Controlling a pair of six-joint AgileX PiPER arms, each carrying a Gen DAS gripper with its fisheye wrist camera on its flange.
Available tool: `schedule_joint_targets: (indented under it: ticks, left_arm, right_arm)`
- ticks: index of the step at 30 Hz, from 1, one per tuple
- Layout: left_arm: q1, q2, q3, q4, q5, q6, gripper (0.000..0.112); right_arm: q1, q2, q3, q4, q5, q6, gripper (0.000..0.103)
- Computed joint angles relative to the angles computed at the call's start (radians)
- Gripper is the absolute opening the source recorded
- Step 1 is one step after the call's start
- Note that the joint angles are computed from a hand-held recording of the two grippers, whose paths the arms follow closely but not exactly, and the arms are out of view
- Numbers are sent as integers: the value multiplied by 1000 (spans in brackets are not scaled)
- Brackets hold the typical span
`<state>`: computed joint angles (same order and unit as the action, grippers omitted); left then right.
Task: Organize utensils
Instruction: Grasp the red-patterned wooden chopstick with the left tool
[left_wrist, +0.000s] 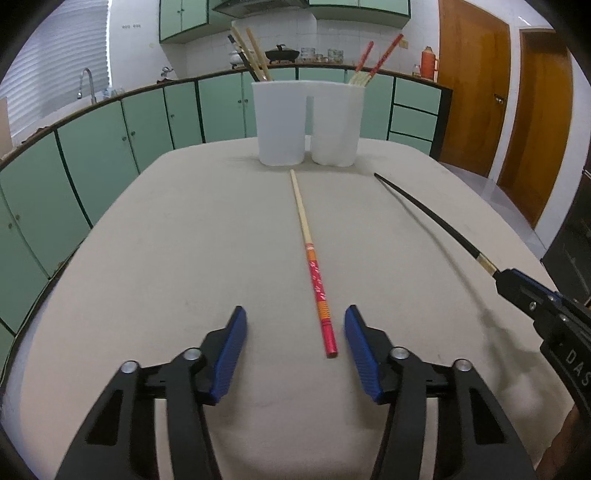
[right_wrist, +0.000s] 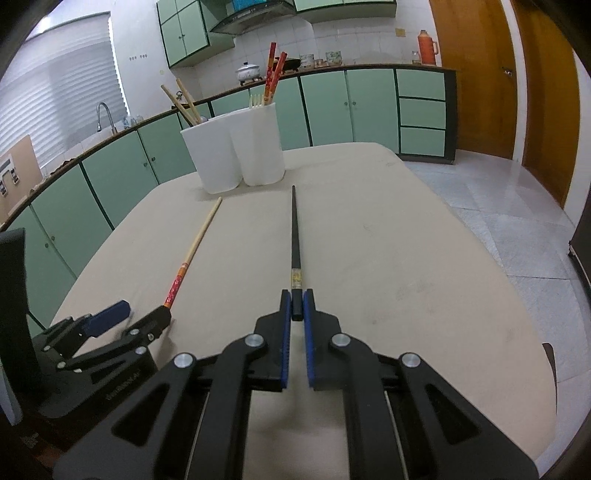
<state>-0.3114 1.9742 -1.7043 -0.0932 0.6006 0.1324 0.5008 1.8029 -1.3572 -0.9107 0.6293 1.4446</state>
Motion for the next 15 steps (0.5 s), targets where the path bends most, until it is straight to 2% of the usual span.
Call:
schedule_joint_targets:
  ticks: [2,6,8,15]
  left_arm:
    - [-9,7,-8,38,6,-35,38]
    - [-8,9,-8,9,5,-7,14]
    - [-8,8,-7,0,5,4,6]
    - [4,-9,-1,-28,5,16,6]
  right_arm:
    - [2,-1,0,-6,2,5,6]
    - [8,-7,7,-21,10,22,6]
    - [8,-8,7,-21,9,21,6]
    - [20,-7,-4,-41,40,7,6]
